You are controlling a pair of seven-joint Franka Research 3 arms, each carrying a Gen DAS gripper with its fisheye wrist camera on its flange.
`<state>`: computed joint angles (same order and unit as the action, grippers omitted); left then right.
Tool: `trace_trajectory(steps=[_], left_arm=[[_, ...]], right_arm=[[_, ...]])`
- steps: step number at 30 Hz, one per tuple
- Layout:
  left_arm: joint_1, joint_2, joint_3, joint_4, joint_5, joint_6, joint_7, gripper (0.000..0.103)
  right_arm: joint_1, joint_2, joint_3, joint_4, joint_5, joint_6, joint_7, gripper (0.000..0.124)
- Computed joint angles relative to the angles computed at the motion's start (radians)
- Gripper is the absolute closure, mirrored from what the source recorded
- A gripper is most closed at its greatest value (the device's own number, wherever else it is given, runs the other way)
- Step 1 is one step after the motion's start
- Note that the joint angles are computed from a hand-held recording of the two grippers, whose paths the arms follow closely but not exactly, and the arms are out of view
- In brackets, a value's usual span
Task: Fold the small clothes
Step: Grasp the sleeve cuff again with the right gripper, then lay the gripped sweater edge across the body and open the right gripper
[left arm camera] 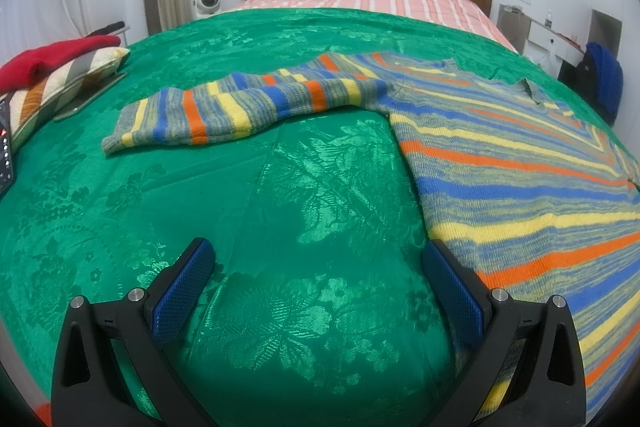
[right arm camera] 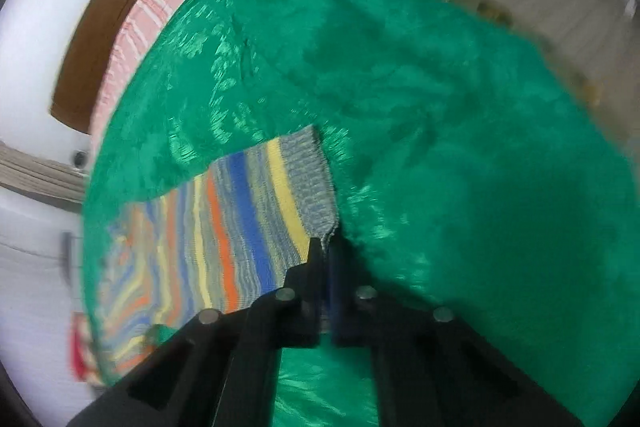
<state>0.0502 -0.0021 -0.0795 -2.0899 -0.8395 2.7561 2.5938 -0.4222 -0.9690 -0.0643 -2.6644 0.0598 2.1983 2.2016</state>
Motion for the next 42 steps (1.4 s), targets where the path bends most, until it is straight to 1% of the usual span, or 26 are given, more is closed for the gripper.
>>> trace_trajectory(steps=[2,4,7,9,12,13,15,17,19,21,22,23,24,25,26,27,28,29,31,33,35,36,37,40,42], left_arm=[[0.0,-0.004,-0.001,-0.004,0.001,0.0,-0.002,0.0],[0.0,-0.001,0.001,-0.001,0.001,-0.002,-0.001,0.0],[-0.002,-0.003,0.001,-0.004,-0.005,0.0,0.002,0.0],[-0.002,0.001,0.001,0.001,-0.007,0.001,0.005,0.0],[-0.001,-0.003,-0.001,-0.004,-0.009,0.002,0.006,0.0],[-0.001,0.0,0.0,0.0,-0.008,0.001,0.006,0.0],[-0.002,-0.003,0.0,-0.005,-0.008,0.002,0.005,0.0],[-0.002,-0.003,0.0,-0.004,-0.01,0.003,0.007,0.0],[-0.003,-0.002,0.001,-0.003,-0.01,0.003,0.007,0.0],[-0.002,-0.004,0.0,-0.005,-0.009,0.004,0.006,0.0],[-0.002,0.0,0.001,-0.001,-0.01,0.003,0.007,0.0],[-0.002,-0.004,0.0,-0.006,-0.007,0.005,0.004,0.0],[-0.003,-0.004,0.0,-0.006,-0.007,0.005,0.004,0.0],[-0.003,-0.002,0.0,-0.004,-0.006,0.005,0.004,0.0],[-0.003,-0.004,0.0,-0.006,-0.007,0.005,0.004,0.0],[-0.003,-0.004,0.001,-0.006,-0.007,0.005,0.004,0.0],[-0.003,-0.004,0.001,-0.006,-0.007,0.005,0.004,0.0],[-0.004,-0.007,0.001,-0.009,-0.009,0.006,0.006,0.0],[-0.005,-0.006,0.002,-0.009,-0.008,0.007,0.005,0.0],[-0.005,-0.007,0.002,-0.01,-0.008,0.006,0.005,0.0],[-0.006,-0.007,0.003,-0.01,-0.008,0.006,0.005,0.0],[-0.006,-0.005,0.003,-0.008,-0.006,0.008,0.004,0.0],[-0.006,-0.006,0.003,-0.009,-0.008,0.008,0.005,0.0],[-0.006,-0.006,0.003,-0.009,-0.008,0.008,0.006,0.0],[-0.006,-0.007,0.003,-0.01,-0.009,0.007,0.006,0.0]], right_arm=[[-0.02,0.008,0.027,0.008,-0.015,-0.023,0.042,0.123],[-0.018,0.056,0.06,0.061,-0.061,-0.06,0.047,0.123],[0.035,0.079,0.088,0.127,-0.094,-0.037,0.036,0.123],[0.097,0.091,0.088,0.173,-0.072,0.018,0.018,0.123],[0.226,0.168,0.098,0.288,-0.011,0.136,-0.048,0.123],[0.281,0.218,0.101,0.345,0.02,0.178,-0.082,0.123],[0.361,0.321,0.109,0.447,0.064,0.229,-0.135,0.122],[0.449,0.45,0.108,0.559,0.129,0.278,-0.19,0.122],[0.506,0.555,0.104,0.642,0.179,0.302,-0.228,0.122],[0.54,0.666,0.119,0.724,0.187,0.303,-0.252,0.121],[0.559,0.702,0.124,0.745,0.198,0.304,-0.256,0.119],[0.589,0.744,0.106,0.768,0.26,0.293,-0.294,0.111],[0.618,0.777,0.086,0.773,0.348,0.292,-0.335,0.095],[0.631,0.775,0.08,0.758,0.403,0.291,-0.354,0.087],[0.652,0.78,0.066,0.738,0.5,0.307,-0.398,0.077],[0.661,0.777,0.058,0.714,0.563,0.328,-0.436,0.076],[0.667,0.77,0.054,0.692,0.61,0.35,-0.466,0.076],[0.665,0.747,0.053,0.658,0.629,0.364,-0.484,0.074],[0.644,0.699,0.067,0.601,0.583,0.38,-0.456,0.067],[0.603,0.643,0.083,0.546,0.483,0.374,-0.392,0.063],[0.528,0.562,0.118,0.479,0.304,0.329,-0.309,0.061],[0.485,0.518,0.147,0.442,0.199,0.298,-0.269,0.059],[0.456,0.48,0.169,0.413,0.121,0.264,-0.239,0.058],[0.391,0.375,0.222,0.309,-0.061,0.182,-0.171,0.058],[0.367,0.295,0.246,0.228,-0.133,0.175,-0.122,0.058]])
